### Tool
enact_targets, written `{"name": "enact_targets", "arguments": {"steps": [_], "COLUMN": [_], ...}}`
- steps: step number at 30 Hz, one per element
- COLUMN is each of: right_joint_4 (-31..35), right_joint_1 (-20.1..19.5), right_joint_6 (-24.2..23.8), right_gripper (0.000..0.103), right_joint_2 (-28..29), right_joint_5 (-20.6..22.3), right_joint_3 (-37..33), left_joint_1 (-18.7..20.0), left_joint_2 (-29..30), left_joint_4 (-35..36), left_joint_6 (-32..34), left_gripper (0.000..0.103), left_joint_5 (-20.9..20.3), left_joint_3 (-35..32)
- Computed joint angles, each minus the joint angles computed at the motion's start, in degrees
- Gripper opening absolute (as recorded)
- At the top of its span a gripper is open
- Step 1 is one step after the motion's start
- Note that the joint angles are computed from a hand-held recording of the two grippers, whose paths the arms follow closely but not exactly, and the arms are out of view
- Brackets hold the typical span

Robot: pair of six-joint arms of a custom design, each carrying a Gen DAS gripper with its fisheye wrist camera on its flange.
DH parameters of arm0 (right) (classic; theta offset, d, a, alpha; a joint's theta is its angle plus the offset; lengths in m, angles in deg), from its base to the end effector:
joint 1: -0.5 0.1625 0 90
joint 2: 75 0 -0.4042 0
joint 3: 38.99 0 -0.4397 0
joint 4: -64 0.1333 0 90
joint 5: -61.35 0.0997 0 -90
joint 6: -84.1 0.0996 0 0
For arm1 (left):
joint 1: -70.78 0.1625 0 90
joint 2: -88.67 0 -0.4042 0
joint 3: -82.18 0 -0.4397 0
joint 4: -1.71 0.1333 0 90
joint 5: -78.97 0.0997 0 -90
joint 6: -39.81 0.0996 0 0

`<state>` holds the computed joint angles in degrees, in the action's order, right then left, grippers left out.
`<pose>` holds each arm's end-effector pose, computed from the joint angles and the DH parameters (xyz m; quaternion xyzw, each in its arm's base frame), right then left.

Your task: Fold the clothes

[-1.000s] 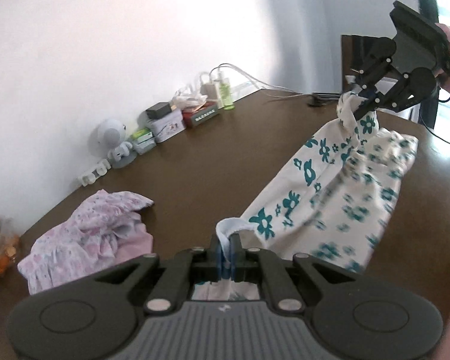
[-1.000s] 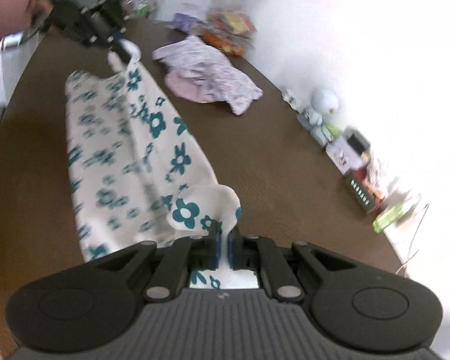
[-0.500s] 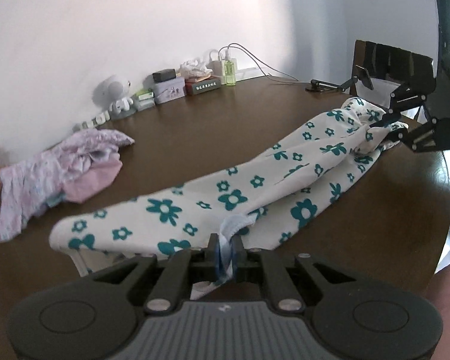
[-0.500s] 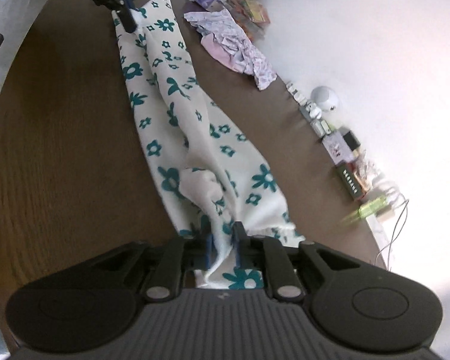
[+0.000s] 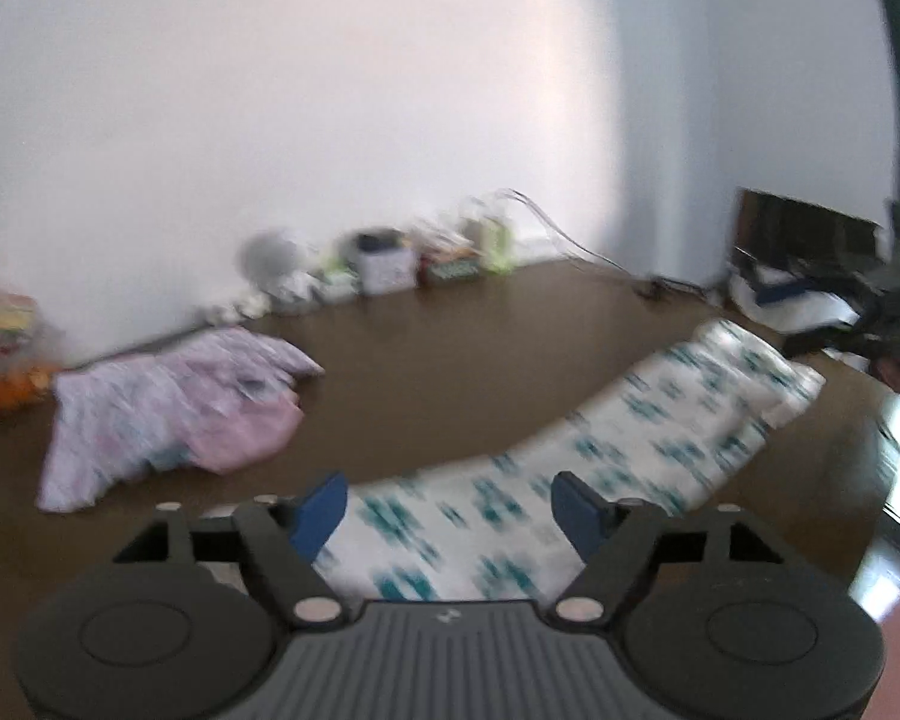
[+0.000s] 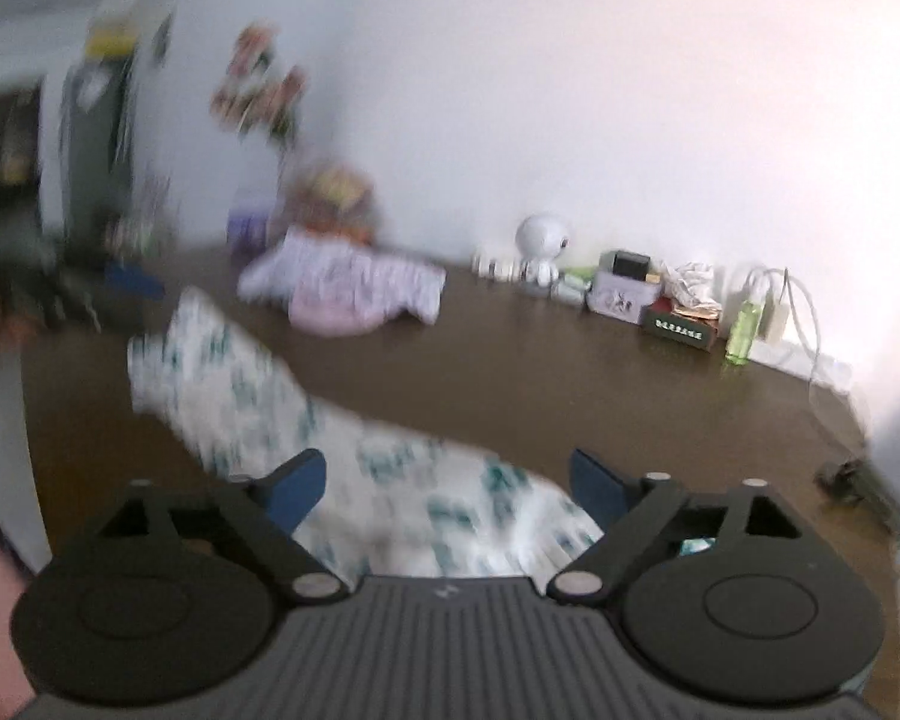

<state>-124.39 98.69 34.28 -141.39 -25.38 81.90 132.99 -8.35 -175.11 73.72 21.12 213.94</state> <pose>0.2171 -0.5325 0.1724 0.4589 -0.8057 0.3586 0.1080 -0.0402 -0.4759 0.3399 0.3384 0.8035 -0.4080 0.2710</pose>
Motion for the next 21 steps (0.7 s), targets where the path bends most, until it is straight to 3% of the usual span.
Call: {"name": "enact_targets", "arguments": {"steps": [1,4,7,11,14,16,18,21], "right_joint_4": [-0.24,-1.05,-4.06,-9.69,-12.11,-13.71,-15.1,-15.79], "right_joint_1": [0.15,0.49,1.02,2.4,3.14,3.95,4.81,5.01], "right_joint_6": [3.2,12.54,15.97,15.45,15.76,15.45,15.07,15.17], "right_gripper": [0.103,0.103,0.103,0.103,0.103,0.103,0.103,0.103], "right_joint_2": [1.19,4.35,6.74,9.52,11.02,12.59,14.23,15.04], "right_joint_5": [1.12,3.65,2.61,-3.1,-6.56,-9.64,-12.99,-14.9], "right_joint_3": [-0.96,-3.3,-3.82,-3.56,-3.61,-4.38,-5.36,-5.38], "left_joint_1": [0.23,0.65,1.51,1.9,3.74,4.62,4.93,5.69], "left_joint_2": [1.65,5.76,5.69,1.94,-0.45,0.19,2.13,4.89], "left_joint_4": [-1.34,-4.13,-3.91,0.23,2.66,3.1,2.61,2.14], "left_joint_6": [-0.55,-5.34,-12.23,-25.1,-32.69,-35.53,-37.21,-40.92], "left_gripper": [0.076,0.077,0.082,0.085,0.083,0.08,0.073,0.071], "left_joint_5": [0.81,5.39,6.97,8.91,4.43,2.91,3.92,5.19], "left_joint_3": [-1.3,-4.23,-4.51,-2.64,-1.76,-2.35,-3.4,-4.98]}}
